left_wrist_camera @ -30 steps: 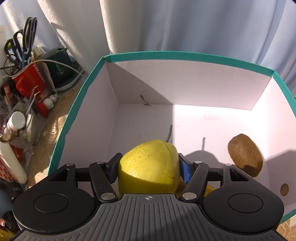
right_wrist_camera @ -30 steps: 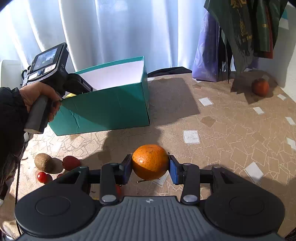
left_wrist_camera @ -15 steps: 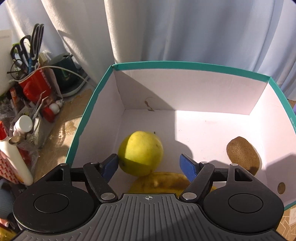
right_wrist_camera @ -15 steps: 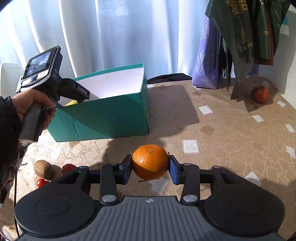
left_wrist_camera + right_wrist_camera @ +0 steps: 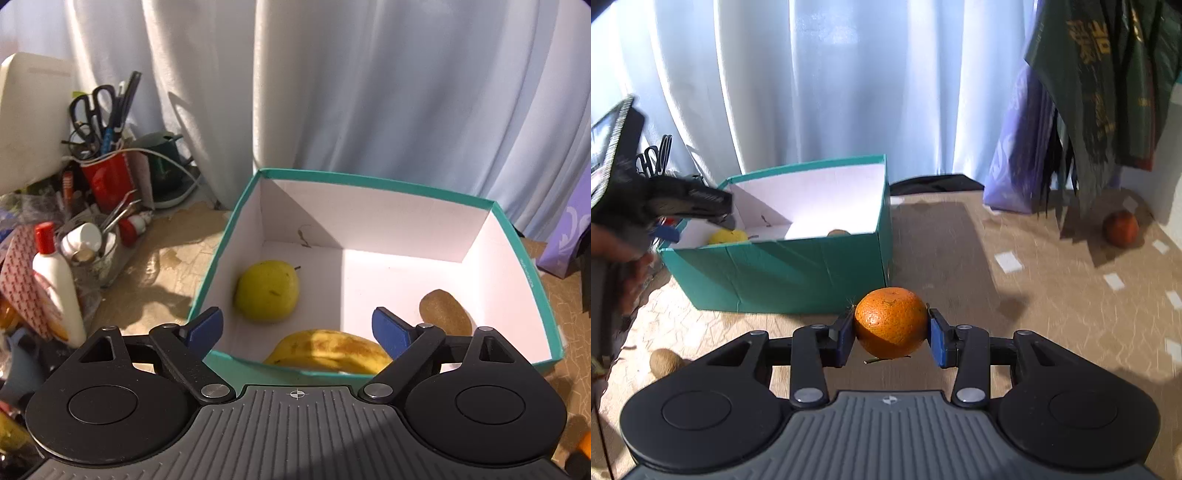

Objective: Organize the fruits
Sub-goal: 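Carry the pear into the teal box with the left tool and release, then carry the orange into the teal box with the right tool and release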

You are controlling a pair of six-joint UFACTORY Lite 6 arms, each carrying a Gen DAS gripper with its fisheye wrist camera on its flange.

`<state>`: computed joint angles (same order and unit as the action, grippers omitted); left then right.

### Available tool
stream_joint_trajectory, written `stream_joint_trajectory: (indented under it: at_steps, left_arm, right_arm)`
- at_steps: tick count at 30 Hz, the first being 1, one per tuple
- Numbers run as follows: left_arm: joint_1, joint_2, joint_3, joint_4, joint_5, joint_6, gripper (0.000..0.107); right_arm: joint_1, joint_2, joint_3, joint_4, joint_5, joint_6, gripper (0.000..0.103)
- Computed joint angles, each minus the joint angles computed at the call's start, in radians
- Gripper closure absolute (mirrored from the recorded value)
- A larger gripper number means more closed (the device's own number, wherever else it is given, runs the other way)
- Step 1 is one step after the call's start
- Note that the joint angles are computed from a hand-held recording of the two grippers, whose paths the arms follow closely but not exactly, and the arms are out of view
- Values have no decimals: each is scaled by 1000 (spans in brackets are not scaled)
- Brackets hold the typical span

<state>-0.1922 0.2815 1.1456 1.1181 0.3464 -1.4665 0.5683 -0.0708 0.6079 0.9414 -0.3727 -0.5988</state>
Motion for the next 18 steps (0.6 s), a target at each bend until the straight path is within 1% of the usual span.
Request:
stream_joint_trajectory:
  at_steps: [2, 5, 10, 13, 16, 18]
  left_arm:
    - [-16, -100, -96, 73, 15, -102, 12]
    - [-24, -231, -215, 132, 20, -182, 12]
    - [8, -386, -353, 105, 10, -173, 12]
    - [44, -446, -407, 38, 0, -118, 12]
    - [60, -465, -433, 6, 5, -93, 12]
    - [64, -477, -448, -14, 4, -73, 12]
  right_arm:
    - [-15, 65, 77, -29, 1, -4, 63]
    - [-37, 181, 216, -79, 14, 6, 63]
    - [-71, 385, 480, -89, 75, -33, 63]
    - [-65, 482, 609, -29, 106, -116, 63]
    - [-55, 581, 736, 82, 135, -246, 63]
    - [-47, 646, 814, 198, 147, -367, 63]
